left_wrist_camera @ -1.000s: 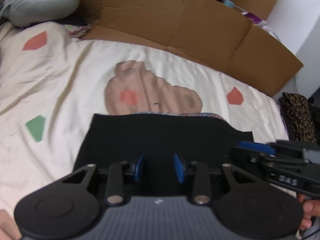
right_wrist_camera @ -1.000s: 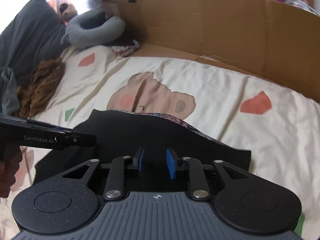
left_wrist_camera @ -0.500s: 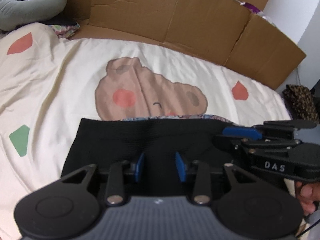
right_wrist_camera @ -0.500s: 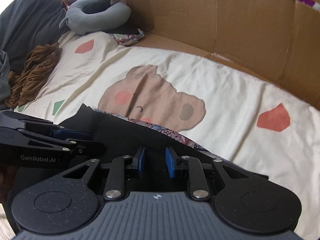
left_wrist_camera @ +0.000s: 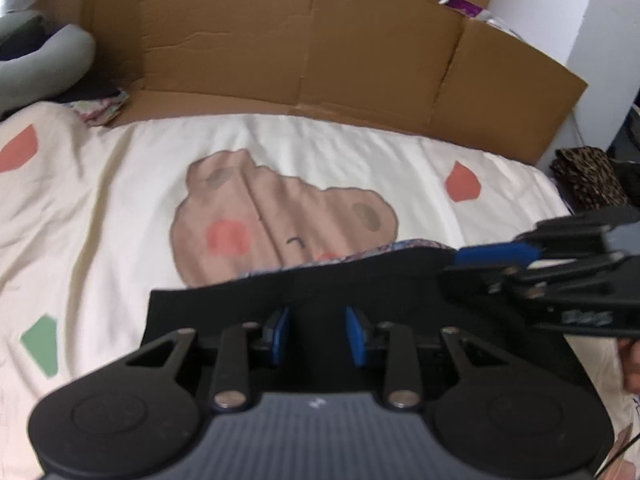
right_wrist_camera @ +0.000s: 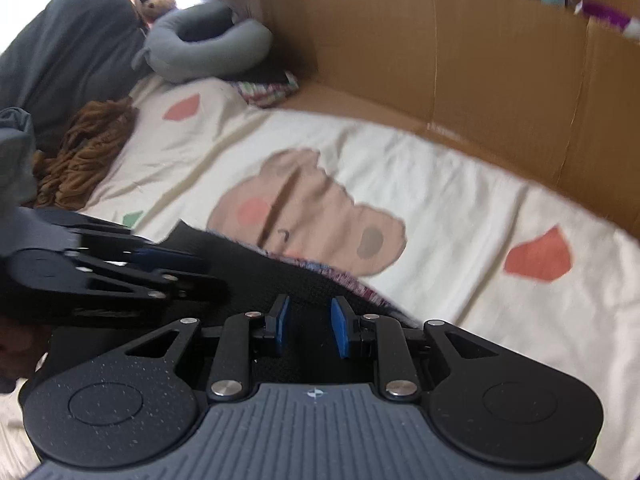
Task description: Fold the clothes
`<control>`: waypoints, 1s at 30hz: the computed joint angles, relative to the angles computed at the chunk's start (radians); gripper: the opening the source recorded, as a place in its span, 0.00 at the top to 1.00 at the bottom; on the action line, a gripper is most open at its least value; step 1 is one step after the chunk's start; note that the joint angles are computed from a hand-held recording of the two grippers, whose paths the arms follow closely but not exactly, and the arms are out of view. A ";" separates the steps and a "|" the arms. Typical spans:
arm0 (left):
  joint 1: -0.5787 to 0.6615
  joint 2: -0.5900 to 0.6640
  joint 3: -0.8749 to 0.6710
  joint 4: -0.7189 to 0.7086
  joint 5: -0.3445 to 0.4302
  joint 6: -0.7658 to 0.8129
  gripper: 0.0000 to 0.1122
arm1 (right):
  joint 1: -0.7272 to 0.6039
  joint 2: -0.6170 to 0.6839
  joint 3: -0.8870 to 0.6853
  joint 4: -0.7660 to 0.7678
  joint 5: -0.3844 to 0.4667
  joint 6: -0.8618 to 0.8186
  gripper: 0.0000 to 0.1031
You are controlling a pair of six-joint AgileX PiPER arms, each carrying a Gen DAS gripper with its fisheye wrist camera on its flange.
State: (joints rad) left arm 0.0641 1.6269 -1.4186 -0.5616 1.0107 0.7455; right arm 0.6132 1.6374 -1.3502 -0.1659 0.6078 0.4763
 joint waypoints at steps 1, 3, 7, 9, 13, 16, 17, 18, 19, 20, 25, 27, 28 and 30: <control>0.000 0.008 -0.010 0.000 0.005 -0.005 0.70 | -0.004 -0.015 0.007 0.014 0.000 -0.011 0.72; 0.001 0.011 -0.020 0.001 0.007 -0.017 0.74 | -0.003 -0.045 0.029 0.033 -0.005 -0.027 0.72; 0.014 -0.038 0.007 -0.040 0.016 0.020 0.74 | 0.028 -0.085 0.074 0.019 -0.009 -0.023 0.72; 0.018 -0.075 0.028 -0.063 0.027 0.062 0.74 | 0.046 -0.098 0.094 0.011 -0.009 -0.016 0.72; 0.023 -0.119 0.064 -0.087 0.077 0.062 0.78 | 0.067 -0.107 0.128 -0.008 -0.007 0.013 0.78; -0.004 -0.140 0.107 -0.076 0.078 0.079 0.78 | 0.074 -0.098 0.147 -0.025 -0.015 0.032 0.79; -0.018 -0.145 0.123 -0.063 0.067 0.080 0.78 | 0.076 -0.091 0.150 -0.030 -0.017 0.032 0.79; -0.033 -0.148 0.139 -0.045 0.048 0.075 0.78 | 0.077 -0.083 0.151 -0.032 -0.017 0.030 0.79; -0.043 -0.149 0.154 -0.032 0.028 0.071 0.78 | 0.077 -0.075 0.151 -0.032 -0.017 0.028 0.79; -0.051 -0.150 0.166 -0.019 0.005 0.069 0.80 | 0.077 -0.066 0.151 -0.032 -0.017 0.026 0.79; -0.085 -0.156 0.194 0.053 -0.050 0.067 0.84 | 0.091 -0.033 0.150 -0.070 -0.012 0.016 0.80; -0.078 -0.158 0.183 0.054 -0.034 0.055 0.85 | 0.094 -0.034 0.142 -0.072 0.004 0.018 0.80; -0.072 -0.161 0.176 0.054 -0.023 0.045 0.85 | 0.094 -0.036 0.134 -0.070 0.017 0.021 0.80; -0.053 -0.176 0.167 0.033 0.004 0.042 0.85 | 0.102 -0.051 0.122 -0.090 0.045 0.047 0.80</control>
State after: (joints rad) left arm 0.0115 1.4510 -1.2519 -0.5283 1.0144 0.7877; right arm 0.7155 1.5861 -1.2281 -0.2556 0.6525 0.5234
